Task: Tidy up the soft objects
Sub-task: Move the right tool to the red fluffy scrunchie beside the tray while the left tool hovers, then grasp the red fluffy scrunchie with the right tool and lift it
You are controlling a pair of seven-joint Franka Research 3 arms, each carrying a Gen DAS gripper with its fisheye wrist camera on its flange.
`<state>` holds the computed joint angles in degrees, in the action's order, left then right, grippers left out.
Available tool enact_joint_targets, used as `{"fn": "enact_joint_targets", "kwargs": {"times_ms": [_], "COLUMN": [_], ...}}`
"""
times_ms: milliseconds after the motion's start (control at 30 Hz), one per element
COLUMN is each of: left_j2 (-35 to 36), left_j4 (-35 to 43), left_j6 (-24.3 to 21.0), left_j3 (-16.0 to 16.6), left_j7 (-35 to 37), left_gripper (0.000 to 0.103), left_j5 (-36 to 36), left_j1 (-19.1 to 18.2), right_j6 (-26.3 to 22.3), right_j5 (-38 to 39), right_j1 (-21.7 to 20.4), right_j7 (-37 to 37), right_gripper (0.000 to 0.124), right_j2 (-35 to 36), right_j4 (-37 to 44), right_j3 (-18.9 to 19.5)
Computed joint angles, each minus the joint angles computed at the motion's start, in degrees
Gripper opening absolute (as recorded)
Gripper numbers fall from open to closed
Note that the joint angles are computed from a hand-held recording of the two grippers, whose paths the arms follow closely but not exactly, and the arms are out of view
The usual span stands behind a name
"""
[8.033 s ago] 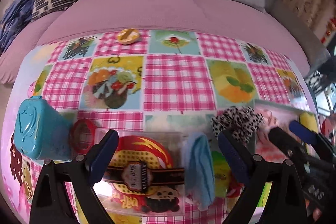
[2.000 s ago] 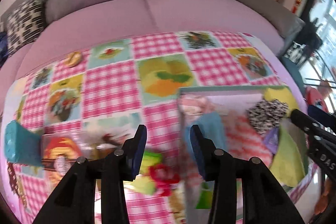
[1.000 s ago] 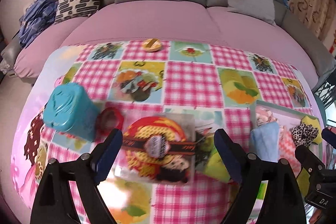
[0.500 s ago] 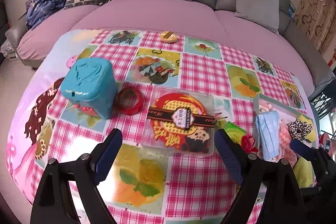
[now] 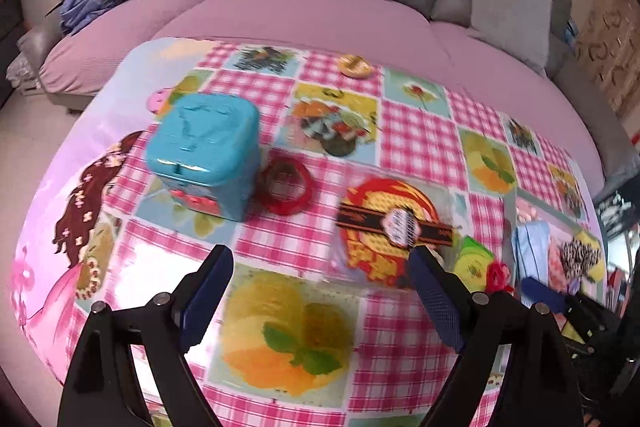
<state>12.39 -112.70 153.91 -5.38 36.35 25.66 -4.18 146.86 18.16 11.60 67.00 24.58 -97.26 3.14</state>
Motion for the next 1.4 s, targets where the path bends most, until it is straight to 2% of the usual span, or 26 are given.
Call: {"fn": "enact_joint_targets", "kwargs": {"times_ms": [133,267,300,433,567,667,767,1100,1400], "left_j2": [-0.85,-0.28,0.03,0.84,1.51,1.77,2.23,3.59,4.25], "left_j4": [-0.72,-0.36,-0.06,0.85,1.64,2.02,2.71,4.54,5.32], "left_j6": [-0.28,0.56,0.67,0.39,-0.09,-0.21,-0.53,-1.2,-1.9], "left_j3": [0.68,-0.28,-0.52,-0.61,-0.69,-0.76,-0.79,-0.83,-0.8], "left_j7": [-2.49,0.04,0.88,2.04,2.88,3.52,3.97,4.36,4.65], "left_gripper": [0.09,0.09,0.09,0.09,0.09,0.09,0.09,0.09,0.09], "left_j5": [1.37,-0.2,-0.68,-1.44,-2.15,-2.39,-2.34,-2.32,-2.26], "left_j1": [0.04,0.57,0.58,0.12,-0.15,-0.42,-0.81,-1.83,-2.28], "right_j6": [-0.68,-1.16,-1.41,-1.69,-2.43,-2.27,-2.02,-1.56,-1.25], "right_j5": [-0.87,-1.18,-1.23,-2.19,-2.13,-1.85,-1.29,1.37,1.26], "right_j1": [0.3,0.26,0.23,0.48,0.06,-0.19,-0.46,-1.39,-1.22], "right_j7": [0.93,1.17,1.28,2.48,2.68,2.25,1.87,-0.12,0.55], "right_gripper": [0.045,0.043,0.037,0.034,0.026,0.013,0.01,0.004,0.006], "right_j2": [0.79,1.48,1.75,2.35,2.84,2.72,2.41,1.93,2.44], "right_j4": [0.74,1.39,1.68,2.19,2.78,2.72,2.5,2.07,2.45], "right_j3": [-0.48,-0.47,-0.48,-1.0,-0.79,-0.57,-0.4,0.31,-0.23]}}
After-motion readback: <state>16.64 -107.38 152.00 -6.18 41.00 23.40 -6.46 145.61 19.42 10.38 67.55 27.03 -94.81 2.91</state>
